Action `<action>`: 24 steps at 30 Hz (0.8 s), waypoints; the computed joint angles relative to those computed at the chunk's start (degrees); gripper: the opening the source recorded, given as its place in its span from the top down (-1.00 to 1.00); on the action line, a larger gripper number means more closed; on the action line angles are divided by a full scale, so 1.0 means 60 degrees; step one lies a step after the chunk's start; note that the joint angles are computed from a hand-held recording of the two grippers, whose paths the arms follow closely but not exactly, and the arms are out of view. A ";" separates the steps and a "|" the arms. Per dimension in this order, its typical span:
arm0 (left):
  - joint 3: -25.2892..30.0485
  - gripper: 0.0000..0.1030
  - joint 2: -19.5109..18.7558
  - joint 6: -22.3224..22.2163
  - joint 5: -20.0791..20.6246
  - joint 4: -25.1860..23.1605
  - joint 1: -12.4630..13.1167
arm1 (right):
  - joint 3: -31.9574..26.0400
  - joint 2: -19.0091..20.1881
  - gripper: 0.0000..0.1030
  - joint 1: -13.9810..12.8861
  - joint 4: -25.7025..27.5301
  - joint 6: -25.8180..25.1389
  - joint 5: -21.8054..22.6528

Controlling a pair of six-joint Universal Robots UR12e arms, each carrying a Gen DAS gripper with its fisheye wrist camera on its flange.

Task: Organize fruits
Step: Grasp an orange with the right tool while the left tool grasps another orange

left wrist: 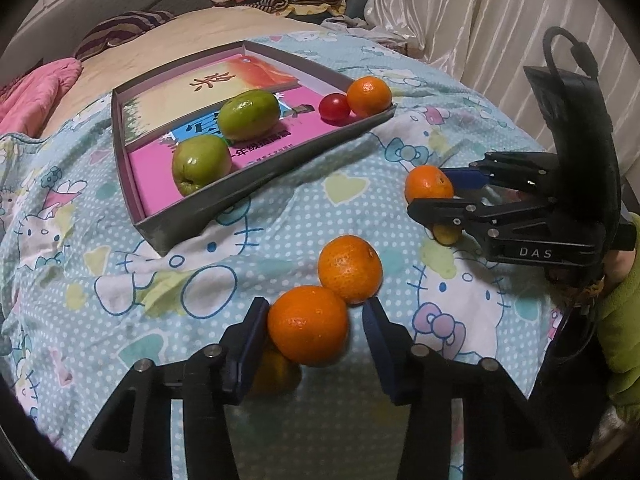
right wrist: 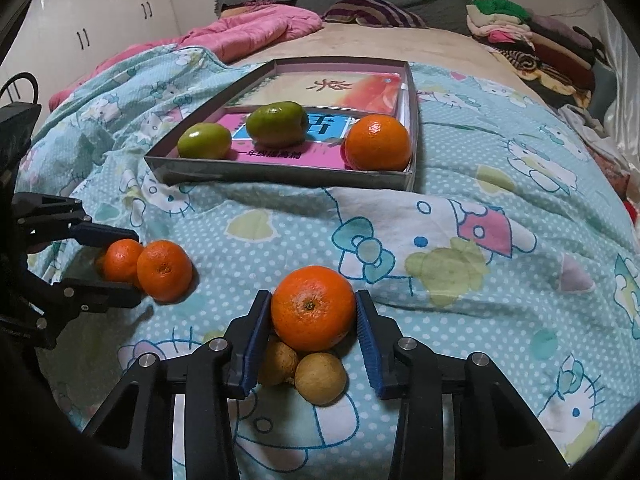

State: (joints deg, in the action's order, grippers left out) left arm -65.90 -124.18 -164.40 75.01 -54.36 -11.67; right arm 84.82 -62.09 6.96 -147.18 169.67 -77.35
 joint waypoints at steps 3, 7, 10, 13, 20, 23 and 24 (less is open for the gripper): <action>-0.0009 0.16 -0.0002 0.0051 0.0276 0.0042 -0.0068 | 0.0012 0.0004 0.18 0.0000 -0.0055 0.0044 -0.0004; 0.0031 0.24 -0.0029 -0.0211 0.0078 0.0011 -0.0009 | 0.0039 -0.0006 0.19 0.0021 -0.0237 0.0021 -0.0071; 0.0044 0.26 -0.0026 -0.0473 0.0004 0.0002 -0.0001 | 0.0127 -0.0048 0.19 0.0008 -0.0618 0.0130 -0.0047; 0.0012 0.27 0.0010 -0.0593 -0.0171 0.0076 0.0013 | 0.0220 -0.0092 0.19 -0.0023 -0.1036 0.0245 0.0096; -0.0042 0.27 0.0106 -0.0779 -0.0499 0.0394 0.0049 | 0.0302 -0.0150 0.19 -0.0042 -0.1501 0.0314 0.0295; 0.0012 0.27 0.0098 -0.0895 -0.0506 0.0419 0.0035 | 0.0338 -0.0175 0.19 -0.0062 -0.1628 0.0375 0.0369; 0.0033 0.27 0.0094 -0.0941 -0.0488 0.0461 0.0026 | 0.0343 -0.0181 0.19 -0.0070 -0.1684 0.0405 0.0383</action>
